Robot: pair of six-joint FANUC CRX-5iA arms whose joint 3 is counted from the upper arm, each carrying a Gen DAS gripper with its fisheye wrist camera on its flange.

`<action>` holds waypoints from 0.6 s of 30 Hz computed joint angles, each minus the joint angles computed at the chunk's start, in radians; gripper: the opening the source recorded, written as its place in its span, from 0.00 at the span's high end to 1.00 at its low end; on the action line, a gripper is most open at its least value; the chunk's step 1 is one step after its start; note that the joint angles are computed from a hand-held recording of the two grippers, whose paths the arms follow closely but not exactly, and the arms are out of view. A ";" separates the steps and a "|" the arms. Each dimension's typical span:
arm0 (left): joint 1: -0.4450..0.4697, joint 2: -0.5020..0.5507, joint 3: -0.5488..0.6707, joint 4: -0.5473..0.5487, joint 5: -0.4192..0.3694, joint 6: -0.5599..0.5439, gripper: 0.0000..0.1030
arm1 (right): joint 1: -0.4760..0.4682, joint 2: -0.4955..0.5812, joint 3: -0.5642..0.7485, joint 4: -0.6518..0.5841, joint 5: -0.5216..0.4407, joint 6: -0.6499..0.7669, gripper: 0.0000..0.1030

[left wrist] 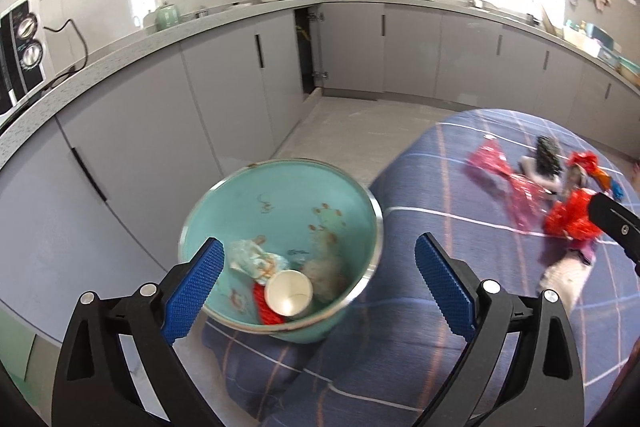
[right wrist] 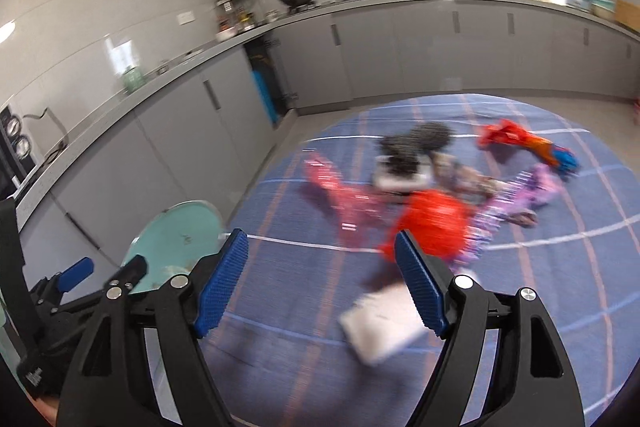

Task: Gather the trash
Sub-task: 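Grasp the red plastic bag with the right gripper while the left grasps the pink wrapper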

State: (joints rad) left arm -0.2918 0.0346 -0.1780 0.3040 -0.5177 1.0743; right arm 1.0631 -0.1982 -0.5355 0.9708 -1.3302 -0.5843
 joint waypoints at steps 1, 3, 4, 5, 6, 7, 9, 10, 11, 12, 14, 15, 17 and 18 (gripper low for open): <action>-0.005 -0.001 -0.004 0.006 -0.001 -0.009 0.08 | 0.023 -0.019 -0.017 -0.010 -0.038 -0.023 0.28; -0.020 -0.003 -0.013 0.014 -0.003 -0.025 0.08 | 0.059 -0.043 -0.039 -0.033 -0.098 -0.059 0.28; -0.024 -0.003 -0.014 0.016 -0.005 -0.029 0.08 | 0.082 -0.062 -0.054 -0.052 -0.140 -0.081 0.28; -0.034 -0.003 -0.013 0.009 -0.012 -0.025 0.08 | 0.095 -0.071 -0.063 -0.063 -0.160 -0.095 0.28; -0.041 -0.001 -0.011 0.005 -0.019 -0.022 0.08 | 0.107 -0.084 -0.073 -0.075 -0.182 -0.110 0.28; -0.048 0.001 -0.009 0.005 -0.027 -0.021 0.08 | 0.120 -0.102 -0.086 -0.092 -0.205 -0.131 0.28; -0.061 0.006 -0.007 0.012 -0.042 -0.030 0.08 | 0.138 -0.132 -0.110 -0.113 -0.237 -0.172 0.28; -0.067 0.007 -0.008 0.012 -0.043 -0.032 0.08 | 0.140 -0.142 -0.117 -0.121 -0.249 -0.184 0.28; -0.073 0.006 -0.011 0.017 -0.042 -0.042 0.08 | 0.141 -0.153 -0.125 -0.125 -0.256 -0.190 0.28; -0.080 0.004 -0.015 0.018 -0.037 -0.048 0.08 | 0.143 -0.162 -0.131 -0.127 -0.257 -0.197 0.28; -0.092 0.001 -0.023 0.016 -0.027 -0.058 0.08 | 0.130 -0.177 -0.141 -0.119 -0.241 -0.195 0.28; -0.098 0.002 -0.024 0.015 -0.026 -0.062 0.08 | 0.116 -0.175 -0.141 -0.109 -0.225 -0.179 0.28; -0.105 0.005 -0.023 0.011 -0.025 -0.063 0.08 | 0.089 -0.165 -0.136 -0.095 -0.196 -0.139 0.28; -0.107 0.007 -0.021 0.009 -0.024 -0.063 0.08 | 0.067 -0.159 -0.132 -0.086 -0.171 -0.110 0.28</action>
State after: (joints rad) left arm -0.3992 0.0417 -0.1993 0.3129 -0.5419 1.0116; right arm 1.1300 -0.3571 -0.6673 0.8848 -1.5016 -0.6940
